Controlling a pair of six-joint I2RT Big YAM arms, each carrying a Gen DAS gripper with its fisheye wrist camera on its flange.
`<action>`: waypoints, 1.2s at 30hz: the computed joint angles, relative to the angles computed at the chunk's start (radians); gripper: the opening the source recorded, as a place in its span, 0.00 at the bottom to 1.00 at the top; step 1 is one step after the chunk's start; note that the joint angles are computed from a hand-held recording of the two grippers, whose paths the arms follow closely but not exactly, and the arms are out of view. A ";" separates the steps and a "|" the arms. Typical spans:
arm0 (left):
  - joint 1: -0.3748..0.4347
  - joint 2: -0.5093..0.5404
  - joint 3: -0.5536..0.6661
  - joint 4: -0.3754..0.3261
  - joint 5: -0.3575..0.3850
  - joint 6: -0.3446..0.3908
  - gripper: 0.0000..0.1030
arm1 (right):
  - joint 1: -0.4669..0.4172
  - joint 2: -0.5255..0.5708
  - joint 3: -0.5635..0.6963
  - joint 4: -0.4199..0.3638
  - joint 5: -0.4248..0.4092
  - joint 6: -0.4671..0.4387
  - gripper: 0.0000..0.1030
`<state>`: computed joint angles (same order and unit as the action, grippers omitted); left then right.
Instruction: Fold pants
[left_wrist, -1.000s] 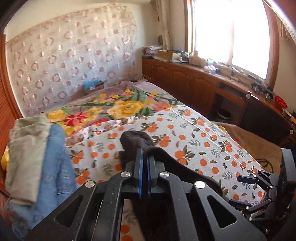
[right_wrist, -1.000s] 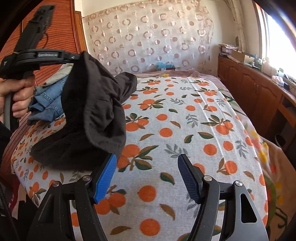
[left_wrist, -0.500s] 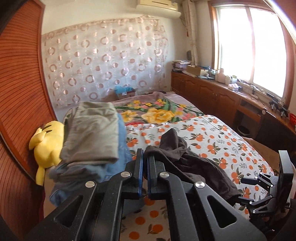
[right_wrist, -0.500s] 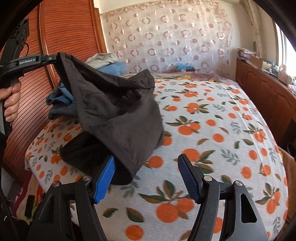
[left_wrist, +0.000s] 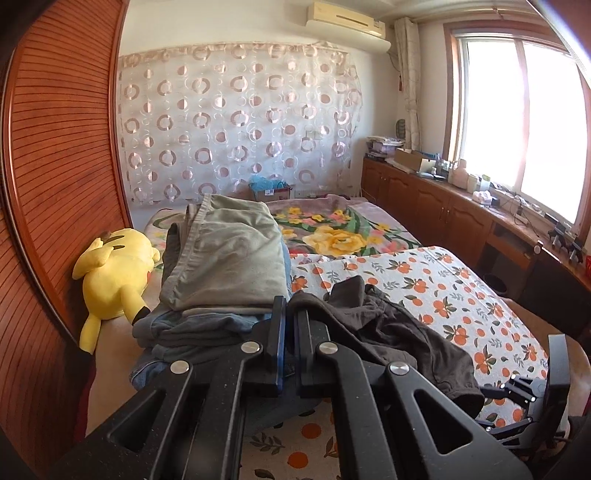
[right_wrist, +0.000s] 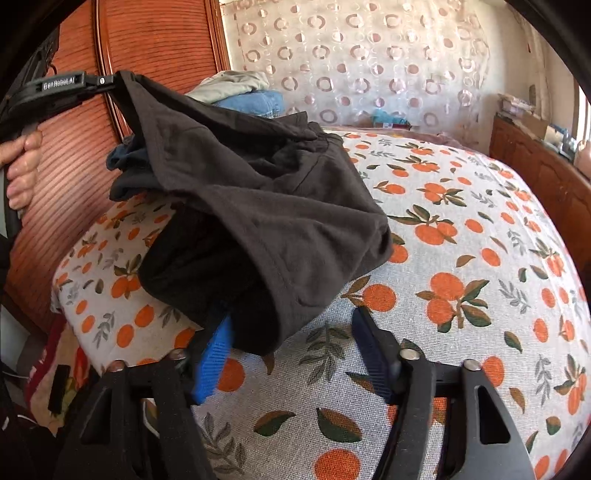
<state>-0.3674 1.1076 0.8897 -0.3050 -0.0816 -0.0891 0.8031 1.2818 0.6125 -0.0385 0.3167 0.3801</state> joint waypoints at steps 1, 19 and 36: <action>0.002 -0.005 0.000 0.005 0.000 -0.004 0.04 | 0.000 -0.002 0.000 -0.003 0.007 -0.002 0.43; -0.124 -0.056 -0.049 0.056 -0.009 -0.068 0.04 | -0.201 -0.425 -0.036 -0.159 0.174 -0.203 0.03; -0.169 -0.048 -0.269 0.033 -0.064 -0.218 0.04 | -0.182 -0.246 -0.103 -0.129 0.009 -0.015 0.20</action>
